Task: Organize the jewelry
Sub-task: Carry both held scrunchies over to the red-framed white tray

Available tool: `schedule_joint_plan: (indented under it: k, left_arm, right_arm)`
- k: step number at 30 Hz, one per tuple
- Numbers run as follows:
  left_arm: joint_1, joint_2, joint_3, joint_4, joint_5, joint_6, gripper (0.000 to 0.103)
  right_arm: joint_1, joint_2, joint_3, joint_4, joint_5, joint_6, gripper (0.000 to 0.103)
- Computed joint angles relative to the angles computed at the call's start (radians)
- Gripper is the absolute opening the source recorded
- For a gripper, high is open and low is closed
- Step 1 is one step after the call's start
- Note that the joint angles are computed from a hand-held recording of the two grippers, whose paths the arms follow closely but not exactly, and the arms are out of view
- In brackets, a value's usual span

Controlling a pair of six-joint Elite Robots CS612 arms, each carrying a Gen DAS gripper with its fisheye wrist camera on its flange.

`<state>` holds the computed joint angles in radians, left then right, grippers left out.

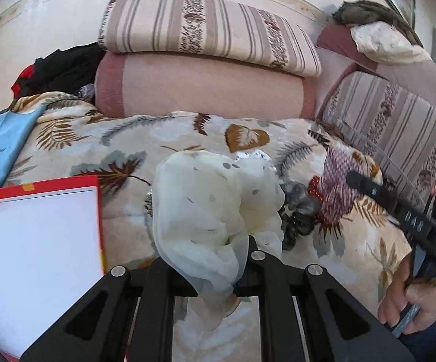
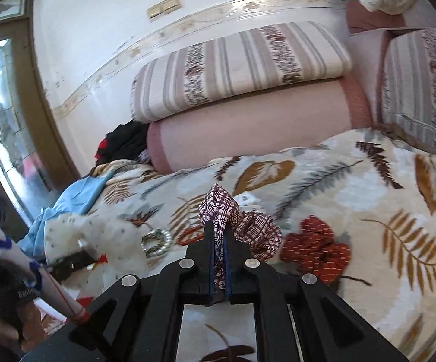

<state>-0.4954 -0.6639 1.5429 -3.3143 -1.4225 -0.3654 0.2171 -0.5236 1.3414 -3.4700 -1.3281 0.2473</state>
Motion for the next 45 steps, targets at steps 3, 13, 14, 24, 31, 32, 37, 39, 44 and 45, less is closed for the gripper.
schedule_joint_plan:
  k: [3,13,14,24,31,32,37,39,44,45]
  left_arm:
    - [0.006,-0.011,0.016,-0.015,0.009,-0.014,0.012]
    - [0.028,-0.047,0.075,-0.055,0.027,-0.052,0.012]
    - [0.032,-0.054,0.084,-0.059,0.036,-0.057,0.012]
    - [0.117,-0.117,0.177,-0.054,0.119,-0.156,0.013]
    - [0.201,-0.08,0.141,0.062,0.099,-0.243,0.013]
    - [0.21,-0.075,0.136,0.073,0.091,-0.255,0.013]
    - [0.24,-0.054,0.106,0.125,0.073,-0.302,0.013]
    - [0.249,-0.046,0.096,0.139,0.054,-0.323,0.013]
    - [0.251,-0.044,0.087,0.164,0.064,-0.35,0.013]
    - [0.251,-0.042,0.084,0.17,0.065,-0.353,0.013]
  right_arm:
    - [0.004,0.003,-0.003,0.004,0.024,-0.007,0.005]
    - [0.048,-0.009,-0.003,0.002,0.071,0.023,0.005]
    - [0.058,-0.01,-0.009,0.008,0.071,0.022,0.005]
    - [0.129,0.006,-0.133,0.159,0.127,-0.033,0.005]
    - [0.186,0.078,-0.308,0.307,0.157,-0.093,0.005]
    - [0.196,0.097,-0.348,0.341,0.157,-0.105,0.005]
    - [0.225,0.18,-0.518,0.494,0.133,-0.144,0.006]
    - [0.233,0.214,-0.588,0.558,0.105,-0.164,0.006]
    - [0.247,0.291,-0.745,0.717,0.036,-0.202,0.006]
    - [0.25,0.307,-0.774,0.741,0.018,-0.207,0.006]
